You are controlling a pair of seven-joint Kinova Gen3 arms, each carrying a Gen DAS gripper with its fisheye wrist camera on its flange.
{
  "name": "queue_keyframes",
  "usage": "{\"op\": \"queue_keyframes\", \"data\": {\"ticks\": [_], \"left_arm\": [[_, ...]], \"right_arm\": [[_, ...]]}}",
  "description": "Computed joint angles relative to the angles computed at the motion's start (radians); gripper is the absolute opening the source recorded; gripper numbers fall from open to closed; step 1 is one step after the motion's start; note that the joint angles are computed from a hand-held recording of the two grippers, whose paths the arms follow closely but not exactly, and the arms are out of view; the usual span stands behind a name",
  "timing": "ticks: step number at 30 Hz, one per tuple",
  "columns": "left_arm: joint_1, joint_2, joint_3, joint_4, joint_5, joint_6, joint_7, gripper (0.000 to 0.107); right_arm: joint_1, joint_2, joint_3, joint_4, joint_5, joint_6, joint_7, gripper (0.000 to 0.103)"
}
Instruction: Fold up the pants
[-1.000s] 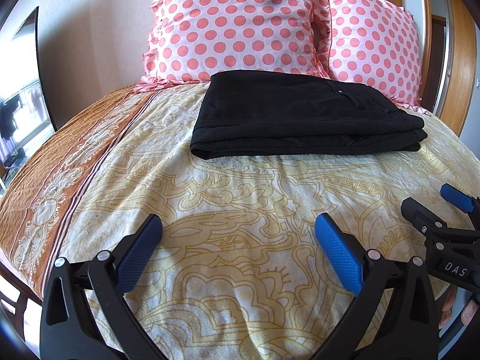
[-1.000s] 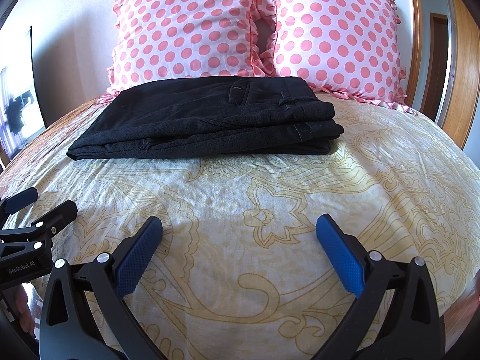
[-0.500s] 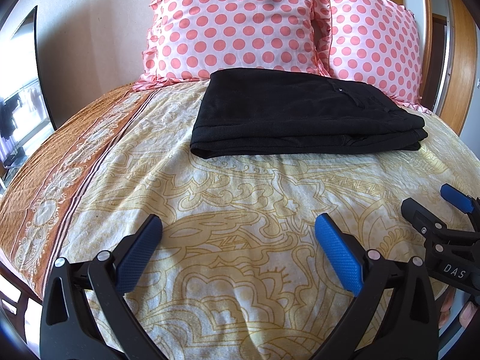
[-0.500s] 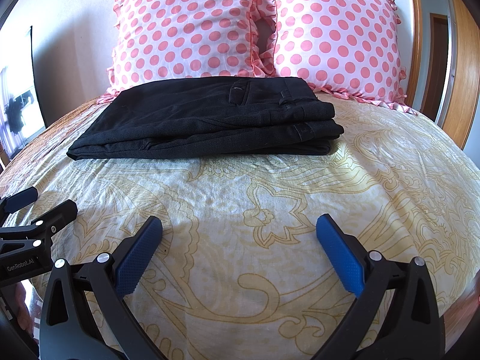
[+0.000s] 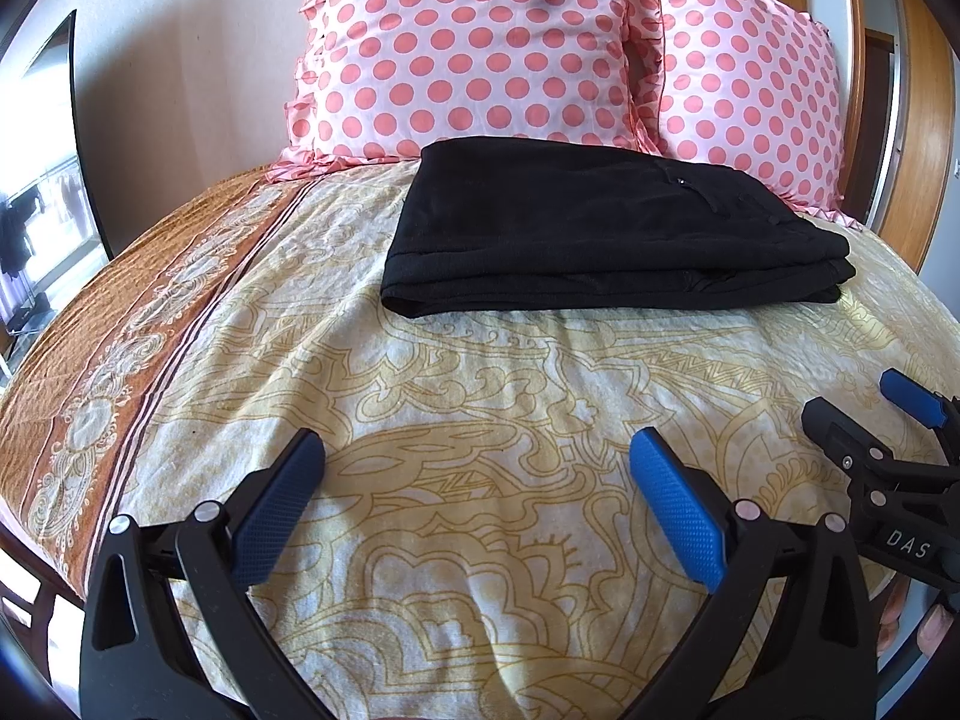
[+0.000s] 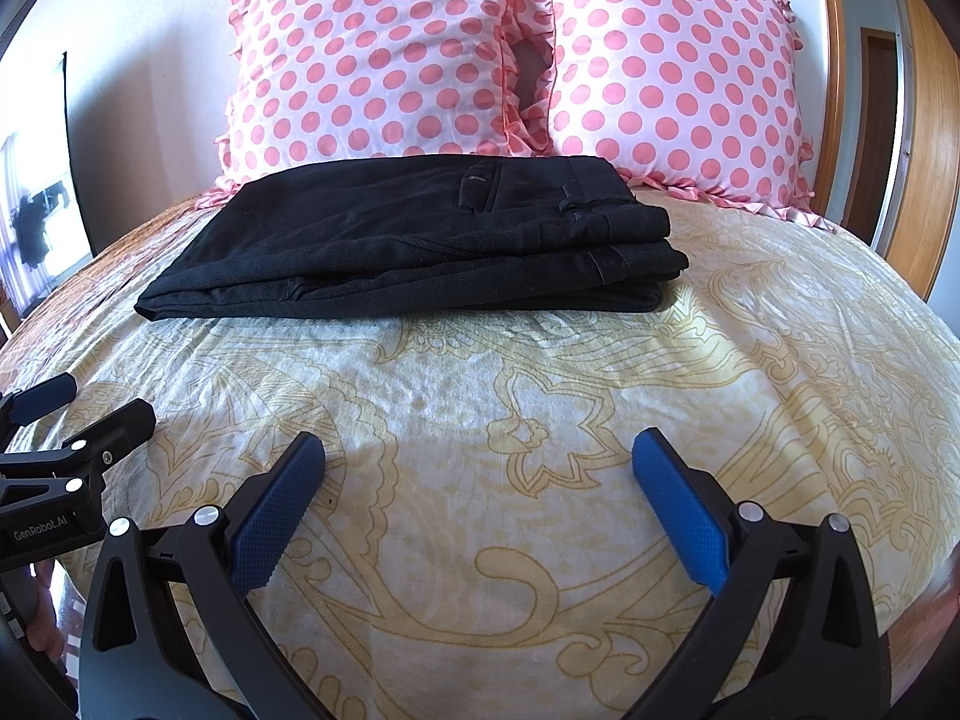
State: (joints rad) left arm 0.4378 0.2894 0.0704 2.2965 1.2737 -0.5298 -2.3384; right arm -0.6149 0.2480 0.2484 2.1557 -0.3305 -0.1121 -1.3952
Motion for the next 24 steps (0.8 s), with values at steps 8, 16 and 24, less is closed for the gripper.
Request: {"op": "queue_keyframes", "data": {"ticks": [8,16,24], "left_arm": [[0.0,0.0,0.0,-0.002,0.005,0.001,-0.005,0.101],[0.002,0.001,0.002,0.001,-0.003,-0.006,0.003,0.101],[0.024,0.015,0.002,0.02,-0.061,-0.051,0.076,0.101]], "right_arm": [[-0.005,0.001,0.003,0.001,-0.009,-0.003,0.006,0.102],[-0.008,0.001,0.005,0.002,-0.016,-0.005,0.011,0.102],[-0.009,0.002,0.006,0.002,-0.021,-0.006,0.015,0.102]]}}
